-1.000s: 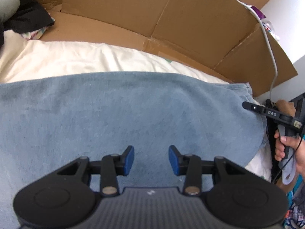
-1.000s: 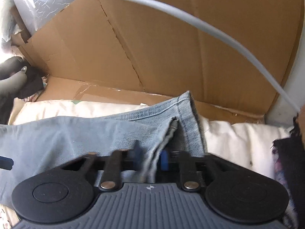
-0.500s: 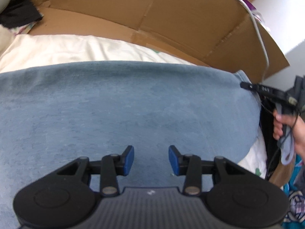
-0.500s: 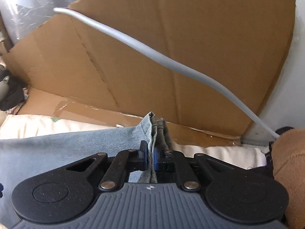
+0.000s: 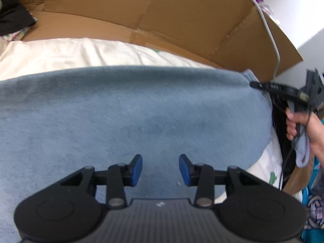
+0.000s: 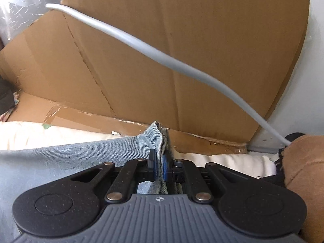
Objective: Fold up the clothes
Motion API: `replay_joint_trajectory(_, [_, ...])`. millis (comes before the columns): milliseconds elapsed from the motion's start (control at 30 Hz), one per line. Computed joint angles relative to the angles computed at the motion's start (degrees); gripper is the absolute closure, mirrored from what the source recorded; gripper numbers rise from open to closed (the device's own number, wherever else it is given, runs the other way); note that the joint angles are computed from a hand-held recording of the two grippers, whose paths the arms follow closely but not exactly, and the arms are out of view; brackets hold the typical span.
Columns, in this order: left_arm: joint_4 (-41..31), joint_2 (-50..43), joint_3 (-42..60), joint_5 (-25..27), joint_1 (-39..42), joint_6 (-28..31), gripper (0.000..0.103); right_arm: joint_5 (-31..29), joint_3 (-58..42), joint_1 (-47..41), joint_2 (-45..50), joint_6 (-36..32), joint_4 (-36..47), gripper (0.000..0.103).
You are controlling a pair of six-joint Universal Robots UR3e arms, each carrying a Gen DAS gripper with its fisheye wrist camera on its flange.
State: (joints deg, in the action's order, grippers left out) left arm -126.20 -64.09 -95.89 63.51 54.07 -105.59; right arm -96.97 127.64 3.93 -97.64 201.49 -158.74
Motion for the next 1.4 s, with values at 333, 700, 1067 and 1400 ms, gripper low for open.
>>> replay_joint_trajectory(333, [-2.04,1.86,-0.50,0.89,0.89,3.57,0.061,17.22,6.54,-11.22,-18.32,-4.67,10.17,0.053])
replay_joint_trajectory(700, [-5.70,3.92,-0.23,1.69,2.78,8.24,0.061,2.72,2.72,3.70,-28.72,7.17,19.40,0.046])
replay_joint_trajectory(1067, [-6.16,4.40,2.47,3.09,-0.09,6.08,0.060,-16.72,7.42,28.51,-21.95,34.71,17.23,0.046])
replay_joint_trajectory(1400, [-4.92,0.01,13.52,3.03,-13.44,-3.84,0.060,-19.98,19.71,35.48,-16.83,55.35,-4.22,0.046])
